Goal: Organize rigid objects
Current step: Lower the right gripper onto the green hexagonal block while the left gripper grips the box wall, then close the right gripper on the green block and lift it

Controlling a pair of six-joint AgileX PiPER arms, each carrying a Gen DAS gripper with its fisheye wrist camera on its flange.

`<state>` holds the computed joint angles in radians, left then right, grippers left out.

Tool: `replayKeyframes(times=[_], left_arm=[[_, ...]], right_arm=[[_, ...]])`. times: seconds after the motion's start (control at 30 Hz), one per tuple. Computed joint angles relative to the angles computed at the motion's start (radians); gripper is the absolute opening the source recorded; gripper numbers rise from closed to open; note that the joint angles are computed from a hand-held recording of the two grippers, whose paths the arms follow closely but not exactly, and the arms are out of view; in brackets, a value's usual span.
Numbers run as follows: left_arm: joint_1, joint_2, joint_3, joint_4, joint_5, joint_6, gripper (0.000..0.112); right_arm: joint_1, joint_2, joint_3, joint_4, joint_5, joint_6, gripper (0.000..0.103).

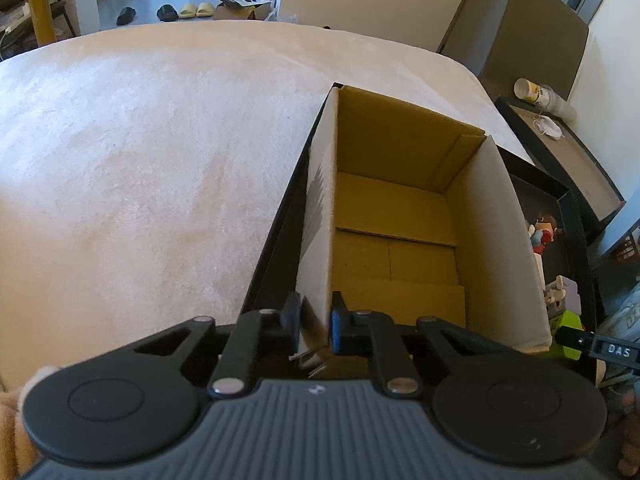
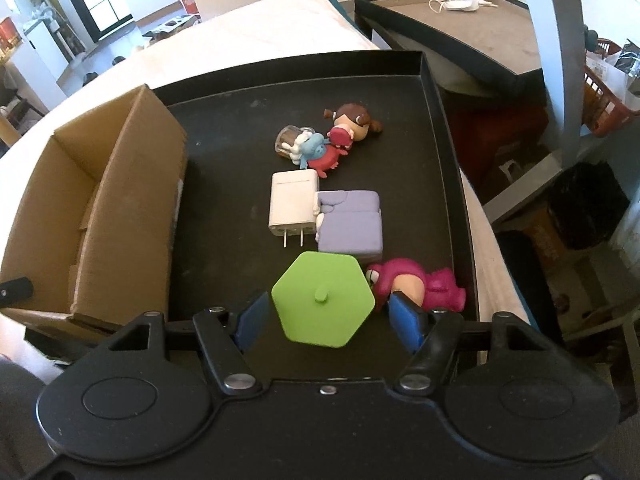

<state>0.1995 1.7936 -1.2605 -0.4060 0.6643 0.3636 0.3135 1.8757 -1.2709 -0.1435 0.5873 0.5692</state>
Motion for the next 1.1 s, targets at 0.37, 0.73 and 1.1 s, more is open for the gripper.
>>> replayKeyframes(times=[0.37, 0.73, 1.1], left_arm=[[0.037, -0.013, 0.020, -0.099, 0.014, 0.100, 0.014], [0.039, -0.001, 0.016, -0.113, 0.010, 0.094, 0.014], [0.040, -0.019, 0.039, -0.126, 0.003, 0.128, 0.014]], right_arm=[[0.000, 0.034, -0.020, -0.016, -0.022, 0.003, 0.055], [0.030, 0.028, -0.006, -0.006, -0.010, -0.036, 0.052], [0.047, -0.064, 0.021, -0.013, -0.015, -0.024, 0.052]])
